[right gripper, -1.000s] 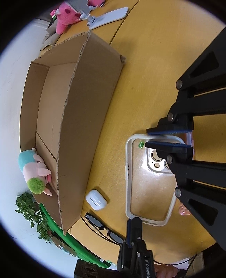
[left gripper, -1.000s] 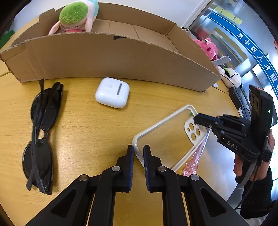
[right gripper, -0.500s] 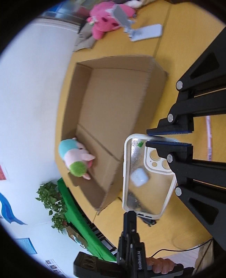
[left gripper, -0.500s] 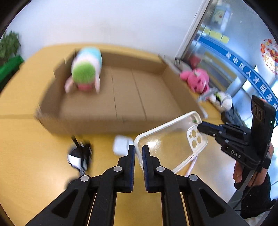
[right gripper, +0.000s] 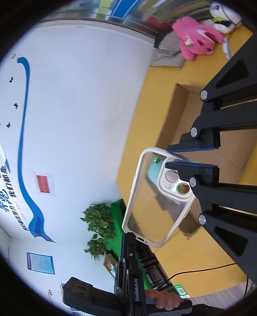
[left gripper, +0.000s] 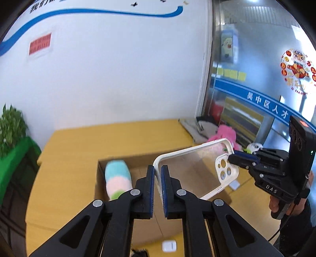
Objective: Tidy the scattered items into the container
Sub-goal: 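Lift the phone case with the right tool and carry it over the box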
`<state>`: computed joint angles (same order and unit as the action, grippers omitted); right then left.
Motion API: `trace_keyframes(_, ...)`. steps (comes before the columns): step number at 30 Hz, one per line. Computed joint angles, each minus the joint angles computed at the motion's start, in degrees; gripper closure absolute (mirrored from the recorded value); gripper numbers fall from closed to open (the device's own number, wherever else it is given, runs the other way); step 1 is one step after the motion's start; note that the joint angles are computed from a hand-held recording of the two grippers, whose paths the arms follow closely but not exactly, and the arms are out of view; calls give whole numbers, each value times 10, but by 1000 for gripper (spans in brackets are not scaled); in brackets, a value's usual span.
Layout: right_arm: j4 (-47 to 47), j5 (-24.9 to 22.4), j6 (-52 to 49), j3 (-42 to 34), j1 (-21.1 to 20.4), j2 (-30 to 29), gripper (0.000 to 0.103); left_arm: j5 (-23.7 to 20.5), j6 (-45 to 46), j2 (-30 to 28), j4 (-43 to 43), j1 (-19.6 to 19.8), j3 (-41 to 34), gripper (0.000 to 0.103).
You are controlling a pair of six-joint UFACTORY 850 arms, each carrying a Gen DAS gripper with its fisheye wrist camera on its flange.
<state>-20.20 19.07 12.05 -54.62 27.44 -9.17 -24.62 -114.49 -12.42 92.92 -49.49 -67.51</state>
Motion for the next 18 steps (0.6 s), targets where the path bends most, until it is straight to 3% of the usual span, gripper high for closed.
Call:
trace_keyframes(6, -97, -42, 102, -107, -20, -34, 93, 24, 230, -49, -149, 47, -133, 97)
trace_keyframes(11, -256, -80, 278, -198, -41, -84, 93, 28, 463, -123, -353, 80, -252, 98)
trace_keyframes(18, -575, -89, 620, -310, -67, -176, 94, 3, 691, -250, -588, 120, -414, 98)
